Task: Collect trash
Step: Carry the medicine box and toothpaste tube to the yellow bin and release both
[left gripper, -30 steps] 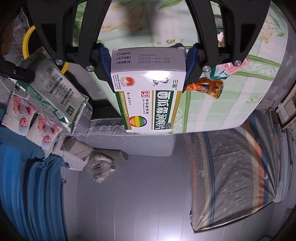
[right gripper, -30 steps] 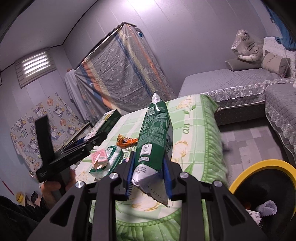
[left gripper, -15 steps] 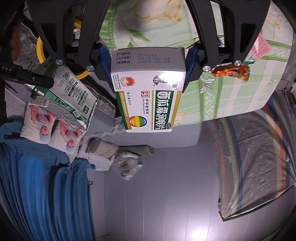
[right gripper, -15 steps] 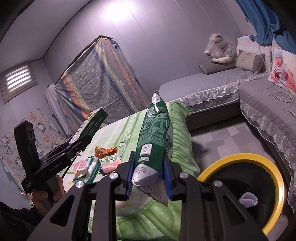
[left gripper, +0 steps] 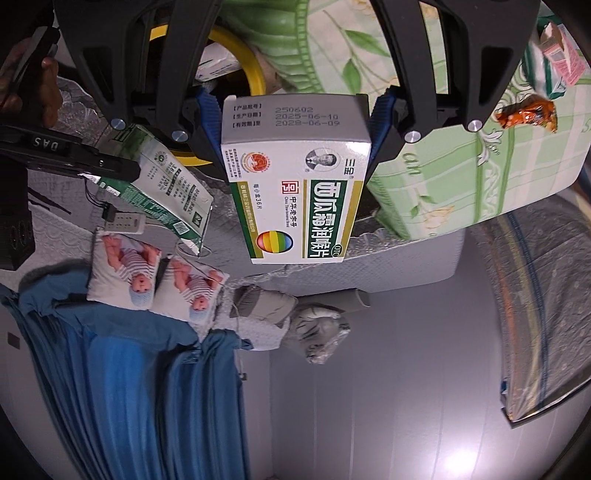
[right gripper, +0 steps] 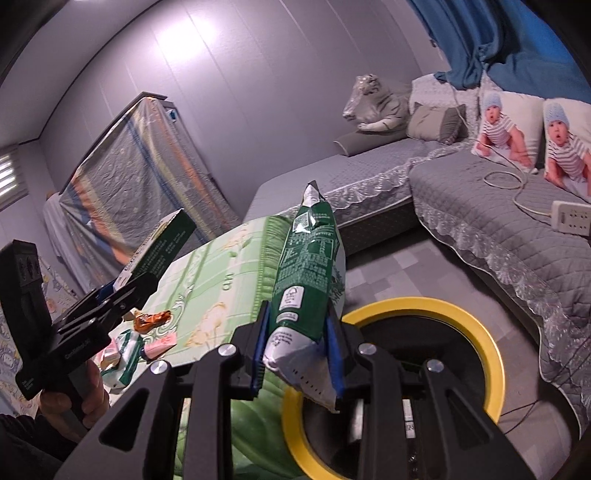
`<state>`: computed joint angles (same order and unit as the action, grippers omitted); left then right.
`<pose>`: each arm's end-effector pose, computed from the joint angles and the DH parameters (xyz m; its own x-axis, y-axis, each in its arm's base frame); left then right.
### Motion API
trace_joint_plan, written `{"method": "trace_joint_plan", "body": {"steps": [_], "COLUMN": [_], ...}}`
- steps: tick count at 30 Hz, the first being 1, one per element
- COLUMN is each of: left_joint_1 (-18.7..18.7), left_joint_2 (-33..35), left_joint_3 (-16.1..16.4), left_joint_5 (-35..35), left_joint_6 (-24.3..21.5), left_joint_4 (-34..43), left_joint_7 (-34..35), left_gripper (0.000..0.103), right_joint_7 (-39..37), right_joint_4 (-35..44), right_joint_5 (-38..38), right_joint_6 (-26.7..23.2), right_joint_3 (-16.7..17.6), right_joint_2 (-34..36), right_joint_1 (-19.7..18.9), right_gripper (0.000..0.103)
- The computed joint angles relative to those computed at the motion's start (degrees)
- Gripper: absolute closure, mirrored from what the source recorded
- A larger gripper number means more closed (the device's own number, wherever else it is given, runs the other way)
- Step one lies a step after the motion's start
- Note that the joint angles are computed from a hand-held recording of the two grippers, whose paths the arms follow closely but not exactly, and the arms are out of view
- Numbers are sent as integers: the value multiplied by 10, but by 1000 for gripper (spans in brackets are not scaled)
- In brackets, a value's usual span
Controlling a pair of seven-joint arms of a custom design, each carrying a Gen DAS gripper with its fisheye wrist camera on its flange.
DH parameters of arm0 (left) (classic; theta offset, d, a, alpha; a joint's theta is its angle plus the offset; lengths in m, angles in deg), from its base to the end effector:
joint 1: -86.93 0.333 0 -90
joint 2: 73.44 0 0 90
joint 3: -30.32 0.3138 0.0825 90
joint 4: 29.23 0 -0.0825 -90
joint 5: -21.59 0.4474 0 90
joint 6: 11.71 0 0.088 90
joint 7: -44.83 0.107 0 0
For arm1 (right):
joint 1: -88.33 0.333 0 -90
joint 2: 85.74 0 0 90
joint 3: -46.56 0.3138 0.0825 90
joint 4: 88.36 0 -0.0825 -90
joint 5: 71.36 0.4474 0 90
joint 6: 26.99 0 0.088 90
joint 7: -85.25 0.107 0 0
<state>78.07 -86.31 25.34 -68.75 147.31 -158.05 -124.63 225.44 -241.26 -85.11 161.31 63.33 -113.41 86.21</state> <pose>0.5607 -0.0946 0.4783 -0.6008 -0.7991 -0.0230 -0.3186 0.2657 -0.9099 0.4550 0.1482 0.4732 -0.0582 -0.9029 -0.4259 -0.4975 0.3961 -0.7717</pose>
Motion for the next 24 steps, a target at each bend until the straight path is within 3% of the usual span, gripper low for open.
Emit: {"method": "trace_joint_plan", "body": {"steps": [8,17,20,24], "left_joint_1": [-11,-16,-15,-12], "left_joint_2": [16,46,68,96], "left_joint_3": [-10,-21,-27,-36], "left_joint_5": [22,32,62,106], "left_joint_6": [-16,-20,-21,-21], "left_joint_4": [2,17,27,40], "left_joint_7": [-9,-11,-42,-83], "left_gripper": [41,41,41,41], "right_joint_7": [18,33,43,51], "right_joint_4": [-25,-35,-37,-39], "right_joint_5": [11,15,15,11], "right_joint_6": [-6,-13,-24,-27], "right_joint_3": [3,-27,-15,-33], "right_joint_2": [-9,7,7,18], "right_joint_1": [-21,-11,-24,-12], "right_gripper": [78,78,78,78]}}
